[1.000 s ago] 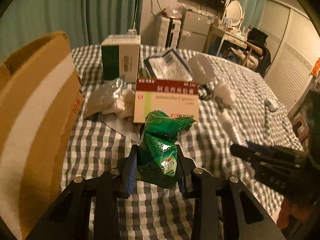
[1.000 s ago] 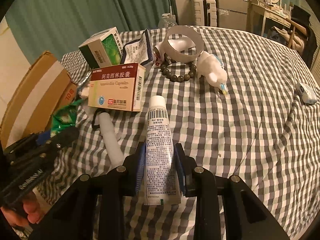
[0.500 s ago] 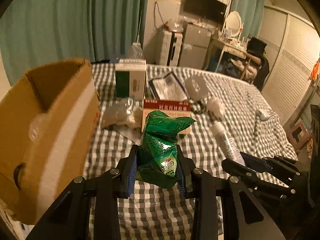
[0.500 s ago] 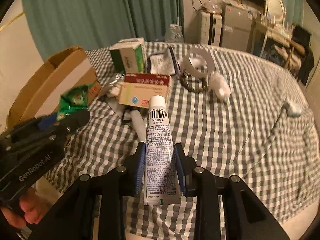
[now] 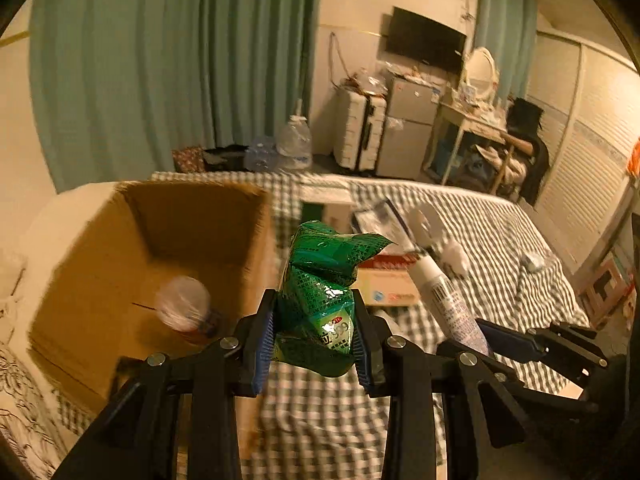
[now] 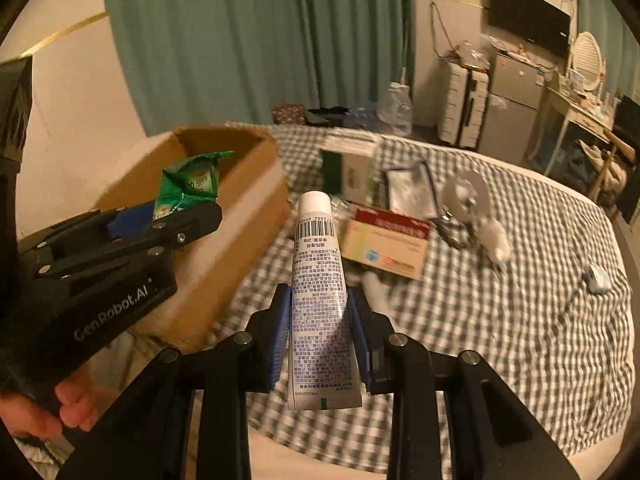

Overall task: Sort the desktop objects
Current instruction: 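Carry the packet and tube over the cardboard box and release both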

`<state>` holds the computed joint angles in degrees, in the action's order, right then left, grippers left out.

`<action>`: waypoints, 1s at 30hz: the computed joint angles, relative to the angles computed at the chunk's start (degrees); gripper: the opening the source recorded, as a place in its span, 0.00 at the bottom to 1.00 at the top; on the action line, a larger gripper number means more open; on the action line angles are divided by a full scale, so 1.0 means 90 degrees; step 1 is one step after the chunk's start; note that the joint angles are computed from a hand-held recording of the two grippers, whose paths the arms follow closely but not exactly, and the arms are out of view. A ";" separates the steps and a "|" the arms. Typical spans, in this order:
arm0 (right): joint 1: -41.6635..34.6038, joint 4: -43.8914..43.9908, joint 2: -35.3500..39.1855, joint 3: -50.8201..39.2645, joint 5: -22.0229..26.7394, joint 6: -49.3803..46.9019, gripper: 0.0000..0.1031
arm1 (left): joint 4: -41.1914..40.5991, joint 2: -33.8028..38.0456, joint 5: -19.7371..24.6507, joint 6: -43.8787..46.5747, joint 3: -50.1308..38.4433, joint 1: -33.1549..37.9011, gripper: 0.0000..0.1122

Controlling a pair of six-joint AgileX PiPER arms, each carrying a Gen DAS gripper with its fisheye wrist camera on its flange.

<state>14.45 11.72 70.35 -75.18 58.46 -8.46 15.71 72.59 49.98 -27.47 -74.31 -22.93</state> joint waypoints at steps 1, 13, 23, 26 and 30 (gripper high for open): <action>0.0120 -0.0005 0.0093 -0.0166 0.0043 0.0080 0.27 | -0.0224 -0.0029 0.0023 0.0258 -0.0062 0.0258 0.31; 0.1843 -0.0574 0.1696 -0.2179 0.0244 0.1264 0.27 | -0.1598 -0.0020 -0.0013 0.2705 -0.0029 0.2790 0.31; 0.2236 -0.0388 0.2867 -0.2898 0.0222 0.1502 0.28 | -0.2215 0.0381 -0.0280 0.3691 0.0406 0.3961 0.31; 0.2195 -0.0164 0.2977 -0.2887 0.0180 0.1522 0.28 | -0.2201 0.0513 -0.0326 0.3673 0.0418 0.3930 0.31; 0.2070 0.0054 0.2888 -0.2703 -0.0015 0.1387 0.43 | -0.2088 0.0587 -0.0404 0.3528 0.0488 0.3857 0.44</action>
